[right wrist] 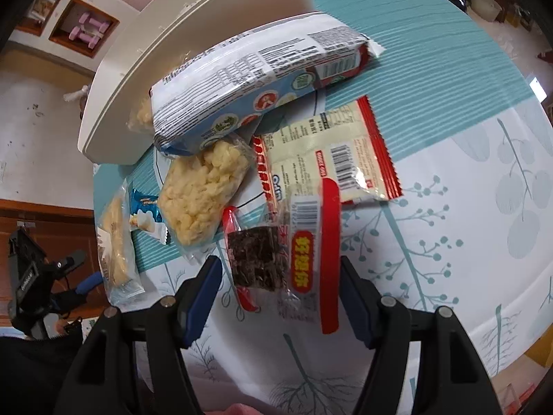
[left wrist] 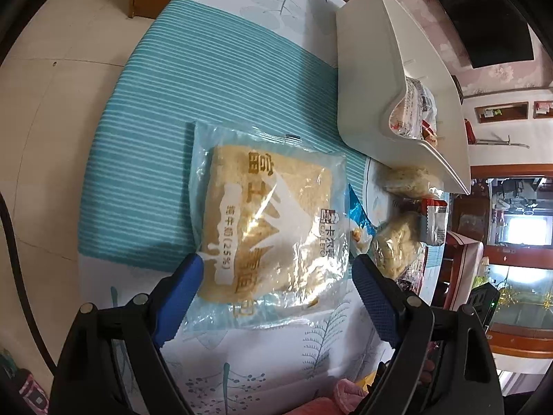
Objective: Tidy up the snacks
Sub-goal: 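Lower left tool onto the yellow bread pack while right tool approaches the red-striped packets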
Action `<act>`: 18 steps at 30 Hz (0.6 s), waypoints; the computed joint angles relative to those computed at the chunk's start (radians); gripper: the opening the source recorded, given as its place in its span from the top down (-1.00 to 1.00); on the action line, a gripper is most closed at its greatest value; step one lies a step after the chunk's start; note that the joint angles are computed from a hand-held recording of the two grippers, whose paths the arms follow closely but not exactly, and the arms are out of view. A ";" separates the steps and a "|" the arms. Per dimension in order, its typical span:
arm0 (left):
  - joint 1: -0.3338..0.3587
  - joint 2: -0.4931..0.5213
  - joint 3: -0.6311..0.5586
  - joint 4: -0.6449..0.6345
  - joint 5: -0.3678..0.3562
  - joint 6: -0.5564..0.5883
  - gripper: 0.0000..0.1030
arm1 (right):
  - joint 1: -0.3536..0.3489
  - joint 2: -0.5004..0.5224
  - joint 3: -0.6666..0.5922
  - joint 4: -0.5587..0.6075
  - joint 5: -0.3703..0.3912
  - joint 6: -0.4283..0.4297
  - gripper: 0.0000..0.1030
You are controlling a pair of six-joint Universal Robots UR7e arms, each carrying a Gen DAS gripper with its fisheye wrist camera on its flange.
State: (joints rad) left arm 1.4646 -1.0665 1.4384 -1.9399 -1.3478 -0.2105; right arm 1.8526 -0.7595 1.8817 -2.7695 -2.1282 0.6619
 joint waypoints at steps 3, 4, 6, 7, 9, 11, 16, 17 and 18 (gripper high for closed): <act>0.002 0.014 -0.018 0.019 0.002 -0.002 -0.69 | 0.004 0.016 -0.033 0.054 -0.018 -0.006 -0.30; 0.003 0.016 -0.019 0.021 0.002 -0.001 -0.67 | 0.004 0.019 -0.036 0.058 -0.017 -0.007 -0.30; 0.003 0.022 -0.024 0.027 0.003 -0.002 -0.67 | 0.004 0.025 -0.049 0.082 -0.026 -0.005 -0.30; 0.002 0.023 -0.023 0.027 0.002 0.000 -0.67 | 0.003 0.026 -0.049 0.085 -0.027 -0.005 -0.30; 0.000 0.025 -0.024 0.028 0.006 0.005 -0.67 | 0.001 0.028 -0.051 0.089 -0.026 -0.003 -0.29; 0.000 0.026 -0.026 0.031 0.008 0.005 -0.67 | -0.001 0.031 -0.054 0.094 -0.028 -0.002 -0.29; -0.001 0.032 -0.027 0.031 0.017 -0.002 -0.66 | 0.002 0.039 -0.069 0.109 -0.043 -0.012 -0.25; -0.002 0.034 -0.030 0.038 0.022 -0.003 -0.65 | 0.004 0.042 -0.074 0.118 -0.047 -0.011 -0.23; -0.002 0.037 -0.032 0.044 0.026 -0.003 -0.65 | 0.005 0.043 -0.078 0.128 -0.052 -0.011 -0.21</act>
